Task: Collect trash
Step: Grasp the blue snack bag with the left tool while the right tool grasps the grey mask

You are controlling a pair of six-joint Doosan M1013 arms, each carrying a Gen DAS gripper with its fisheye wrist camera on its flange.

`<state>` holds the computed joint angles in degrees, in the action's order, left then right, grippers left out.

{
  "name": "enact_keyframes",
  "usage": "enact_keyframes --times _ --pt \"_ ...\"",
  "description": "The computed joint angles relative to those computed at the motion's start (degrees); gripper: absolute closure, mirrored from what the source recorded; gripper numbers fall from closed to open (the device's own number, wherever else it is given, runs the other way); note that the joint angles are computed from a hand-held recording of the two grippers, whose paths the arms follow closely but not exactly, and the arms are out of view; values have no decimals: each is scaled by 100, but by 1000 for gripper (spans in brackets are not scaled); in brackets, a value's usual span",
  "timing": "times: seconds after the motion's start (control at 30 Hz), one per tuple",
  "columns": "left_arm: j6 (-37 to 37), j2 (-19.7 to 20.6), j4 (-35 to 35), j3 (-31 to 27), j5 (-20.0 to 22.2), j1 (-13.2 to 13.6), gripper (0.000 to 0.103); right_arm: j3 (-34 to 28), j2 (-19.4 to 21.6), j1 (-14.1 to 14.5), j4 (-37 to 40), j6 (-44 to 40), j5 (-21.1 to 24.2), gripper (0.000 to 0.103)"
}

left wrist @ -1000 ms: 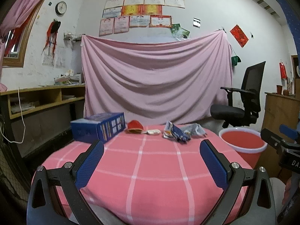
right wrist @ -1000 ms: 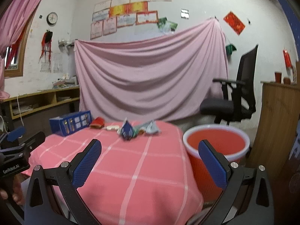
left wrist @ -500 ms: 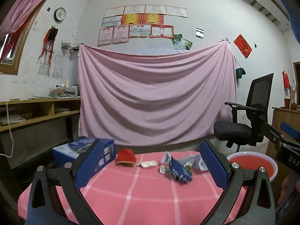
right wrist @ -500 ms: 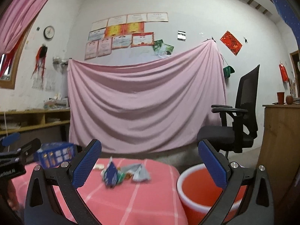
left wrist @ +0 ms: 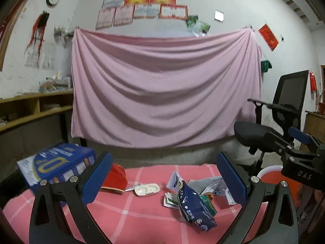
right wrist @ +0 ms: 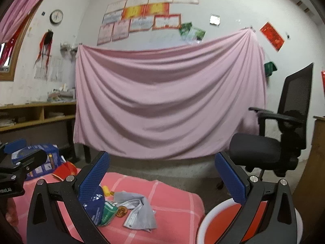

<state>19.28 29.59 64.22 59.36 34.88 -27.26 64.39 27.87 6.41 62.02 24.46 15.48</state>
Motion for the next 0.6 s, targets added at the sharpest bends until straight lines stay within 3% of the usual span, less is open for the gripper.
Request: enact_keyframes --times 0.17,0.3,0.37,0.47,0.53,0.6 --pt "1469 338 -2017 -560 225 198 3 -361 251 -38 -1583 1791 560 0" --pt "2126 500 -2966 -822 430 281 6 -774 475 -74 -2727 3179 1255 0" --pt "2422 556 -3404 -909 465 324 13 -1017 601 -108 -2873 3539 1739 0" --pt "3188 733 -4374 -1222 704 412 34 -1273 735 -151 -2852 3654 2202 3" --pt "3545 846 -4851 -1452 908 455 50 -1446 824 -151 -2907 3718 2478 17" --pt "3785 960 -5218 -1679 1125 486 58 -1736 977 -153 -3031 3800 2915 26"
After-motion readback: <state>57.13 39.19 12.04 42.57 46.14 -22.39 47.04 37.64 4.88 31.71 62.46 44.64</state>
